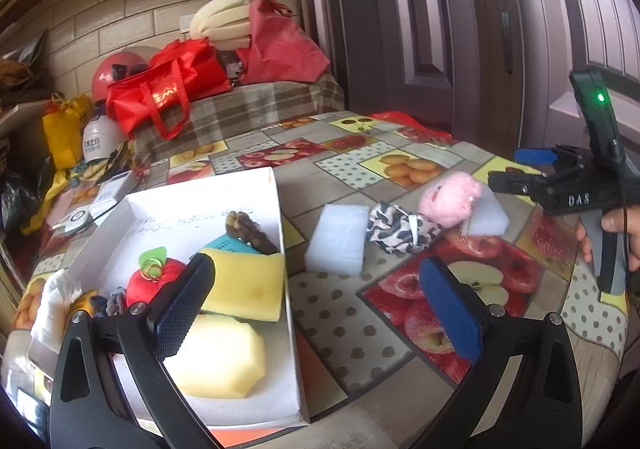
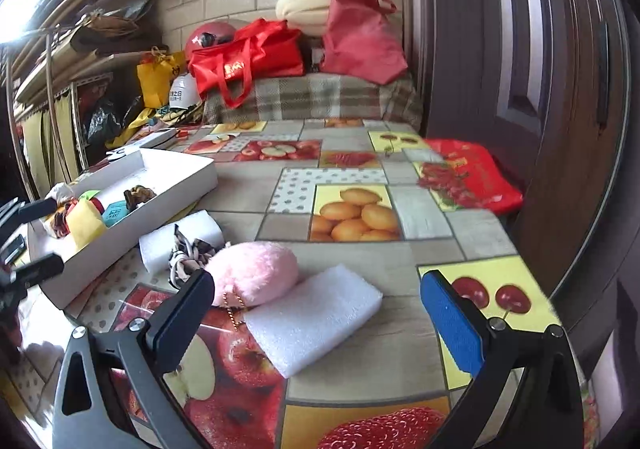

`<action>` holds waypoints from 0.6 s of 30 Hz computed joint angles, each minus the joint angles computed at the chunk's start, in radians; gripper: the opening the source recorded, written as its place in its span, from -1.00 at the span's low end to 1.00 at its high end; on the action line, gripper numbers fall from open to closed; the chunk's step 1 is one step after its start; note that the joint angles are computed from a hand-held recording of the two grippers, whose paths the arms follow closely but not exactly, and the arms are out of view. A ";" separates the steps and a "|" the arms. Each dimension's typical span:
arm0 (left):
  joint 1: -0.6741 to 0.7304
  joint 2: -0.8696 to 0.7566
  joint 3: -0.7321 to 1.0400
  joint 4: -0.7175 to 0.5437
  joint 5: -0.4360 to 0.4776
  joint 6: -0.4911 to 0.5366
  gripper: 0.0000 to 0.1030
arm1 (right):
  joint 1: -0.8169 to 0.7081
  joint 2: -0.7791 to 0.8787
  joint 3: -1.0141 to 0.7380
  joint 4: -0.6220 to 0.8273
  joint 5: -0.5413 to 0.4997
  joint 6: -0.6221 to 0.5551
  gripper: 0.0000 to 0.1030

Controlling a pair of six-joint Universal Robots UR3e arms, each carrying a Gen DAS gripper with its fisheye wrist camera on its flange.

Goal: Organize soft objects
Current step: 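Grasp the pink fluffy ball with the left tool while the right tool grasps the white foam sheet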

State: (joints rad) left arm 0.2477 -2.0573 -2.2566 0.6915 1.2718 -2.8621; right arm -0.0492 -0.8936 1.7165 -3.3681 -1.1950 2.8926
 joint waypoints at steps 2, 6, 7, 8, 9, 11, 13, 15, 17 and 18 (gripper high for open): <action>-0.026 -0.003 0.025 -0.040 0.032 0.014 0.99 | -0.014 -0.003 -0.018 0.072 0.041 -0.013 1.00; -0.051 -0.007 0.143 -0.254 0.024 -0.030 0.99 | 0.018 0.002 -0.072 0.194 -0.001 -0.066 1.00; -0.049 -0.013 0.179 -0.312 0.002 -0.055 0.99 | 0.038 0.011 -0.099 0.232 -0.039 -0.081 1.00; -0.051 -0.025 0.222 -0.374 -0.018 -0.083 0.99 | 0.053 0.018 -0.121 0.263 -0.066 -0.091 1.00; -0.062 -0.040 0.263 -0.421 -0.017 -0.107 0.99 | 0.071 0.029 -0.152 0.305 -0.100 -0.103 1.00; -0.109 -0.078 0.340 -0.452 0.060 -0.147 0.99 | 0.096 0.051 -0.200 0.366 -0.150 -0.122 1.00; -0.137 -0.105 0.394 -0.475 0.091 -0.157 0.99 | 0.113 0.069 -0.232 0.392 -0.181 -0.133 1.00; -0.155 -0.117 0.419 -0.487 0.113 -0.154 0.99 | 0.118 0.086 -0.266 0.429 -0.199 -0.135 1.00; -0.155 -0.114 0.401 -0.453 0.109 -0.146 0.99 | 0.110 0.088 -0.281 0.467 -0.190 -0.129 1.00; -0.149 -0.108 0.374 -0.405 0.101 -0.147 0.99 | 0.098 0.075 -0.259 0.455 -0.177 -0.125 1.00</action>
